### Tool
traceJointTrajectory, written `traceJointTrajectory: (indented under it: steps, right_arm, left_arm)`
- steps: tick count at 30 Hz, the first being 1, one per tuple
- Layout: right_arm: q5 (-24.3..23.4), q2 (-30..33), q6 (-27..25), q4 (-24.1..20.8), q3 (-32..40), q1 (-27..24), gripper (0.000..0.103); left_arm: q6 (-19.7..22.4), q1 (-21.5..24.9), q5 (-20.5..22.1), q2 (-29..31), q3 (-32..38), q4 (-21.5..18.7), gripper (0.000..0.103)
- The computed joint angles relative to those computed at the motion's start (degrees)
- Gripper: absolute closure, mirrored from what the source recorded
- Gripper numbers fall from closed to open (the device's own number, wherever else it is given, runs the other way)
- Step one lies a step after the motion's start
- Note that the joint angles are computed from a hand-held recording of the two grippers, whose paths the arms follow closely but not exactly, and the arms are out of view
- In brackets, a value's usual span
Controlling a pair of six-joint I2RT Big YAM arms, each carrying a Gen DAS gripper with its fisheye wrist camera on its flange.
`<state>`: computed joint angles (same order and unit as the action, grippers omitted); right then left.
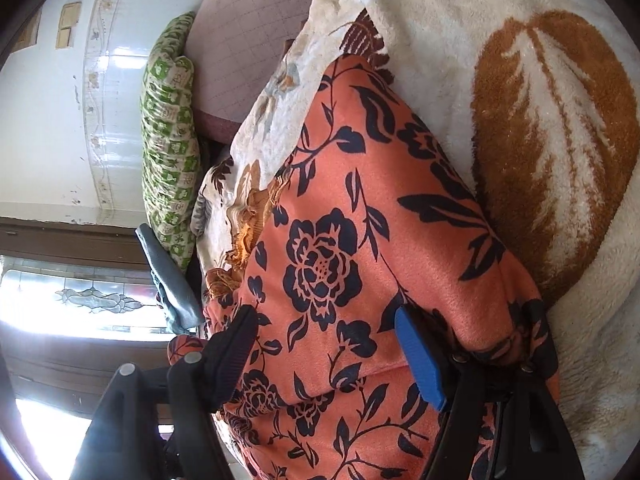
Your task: Fold small clothes
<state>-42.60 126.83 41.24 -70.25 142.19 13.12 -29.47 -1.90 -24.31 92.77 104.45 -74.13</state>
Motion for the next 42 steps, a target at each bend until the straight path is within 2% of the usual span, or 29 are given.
traceJointTrajectory:
  steps: [1,3,5,7,10,13,15,16,17,18,19,20,23,27,29,30,32,34,35,36,38,40,42]
  right_arm:
    - [0.1,0.0,-0.3,-0.2,0.1,0.0,0.029]
    - [0.0,-0.1,-0.4,0.0,-0.1,0.0,0.029]
    - [-0.2,0.2,-0.2,-0.1,0.2,0.0,0.029]
    - [-0.3,0.4,0.1,0.0,0.3,0.0,0.029]
    - [0.4,0.6,-0.4,-0.5,1.0,0.2,0.029]
    - [0.9,0.7,-1.6,-1.0,1.3,0.4,0.029]
    - [0.9,0.3,-1.5,-0.4,0.8,0.4,0.029]
    - [1.2,0.0,-1.4,0.0,0.4,0.4,0.030]
    - [2.2,-0.5,-1.3,0.8,-0.3,0.4,0.035]
    - [3.6,-0.8,-1.8,1.0,-0.4,0.5,0.041]
    - [4.8,-0.6,-2.7,0.3,0.3,0.6,0.053]
    - [5.5,-0.4,-3.1,0.0,0.8,0.6,0.058]
    - [5.5,1.4,-3.6,-2.5,3.7,0.7,0.058]
    - [5.5,1.9,-3.4,-2.8,4.1,0.8,0.058]
    - [5.3,1.2,-2.3,-1.4,2.6,0.7,0.060]
    - [5.1,1.2,-2.1,-1.3,2.3,0.7,0.062]
    - [5.1,1.1,-2.2,-1.2,1.8,0.7,0.065]
    - [5.4,1.1,-2.8,-1.5,2.0,0.8,0.065]
    - [5.4,1.3,-3.2,-2.1,2.6,0.8,0.065]
    - [5.3,1.4,-3.3,-2.2,2.7,0.8,0.065]
    - [4.2,1.6,-3.2,-2.2,3.0,0.5,0.065]
    - [3.5,0.2,-1.9,1.2,0.7,0.1,0.064]
    - [3.5,-2.2,-0.3,7.0,-3.0,-0.3,0.064]
  left_arm:
    - [-0.2,0.6,0.7,0.0,0.7,0.1,0.027]
    - [0.5,2.0,5.8,-0.3,1.6,1.1,0.026]
    - [1.0,2.6,10.1,0.4,3.6,1.9,0.019]
    - [1.8,2.1,11.6,2.0,6.5,1.8,0.011]
    - [5.0,1.0,13.1,8.1,15.0,-2.6,0.008]
    - [9.6,-0.4,12.5,15.0,23.8,-8.6,0.008]
    - [10.1,-0.8,11.3,17.3,26.1,-10.8,0.022]
    - [10.3,-0.6,12.1,18.4,27.2,-12.5,0.053]
    - [10.3,-0.1,14.0,19.3,28.2,-14.3,0.086]
    - [10.0,0.5,16.1,19.4,27.8,-14.8,0.088]
    - [9.8,1.0,17.3,18.5,26.2,-13.8,0.089]
    - [10.1,1.5,18.4,17.4,24.5,-12.3,0.090]
    - [10.7,2.8,21.7,15.1,22.7,-9.0,0.092]
    - [17.0,2.7,20.9,15.0,27.2,-5.2,0.092]
    - [20.7,2.1,18.3,16.7,30.7,-4.8,0.091]
    - [21.4,1.9,16.9,18.1,32.6,-5.9,0.091]
    - [20.9,2.3,13.6,22.3,37.1,-11.5,0.085]
    - [18.8,3.4,11.2,24.9,36.4,-16.5,0.083]
    - [16.8,4.1,10.5,25.0,33.7,-17.5,0.083]
    - [15.4,4.8,10.6,23.1,28.4,-15.7,0.083]
    - [14.4,5.7,12.8,17.0,18.7,-7.0,0.083]
    - [14.6,5.9,12.2,14.3,16.1,-5.2,0.083]
    - [14.6,5.6,9.5,11.6,13.9,-2.9,0.082]
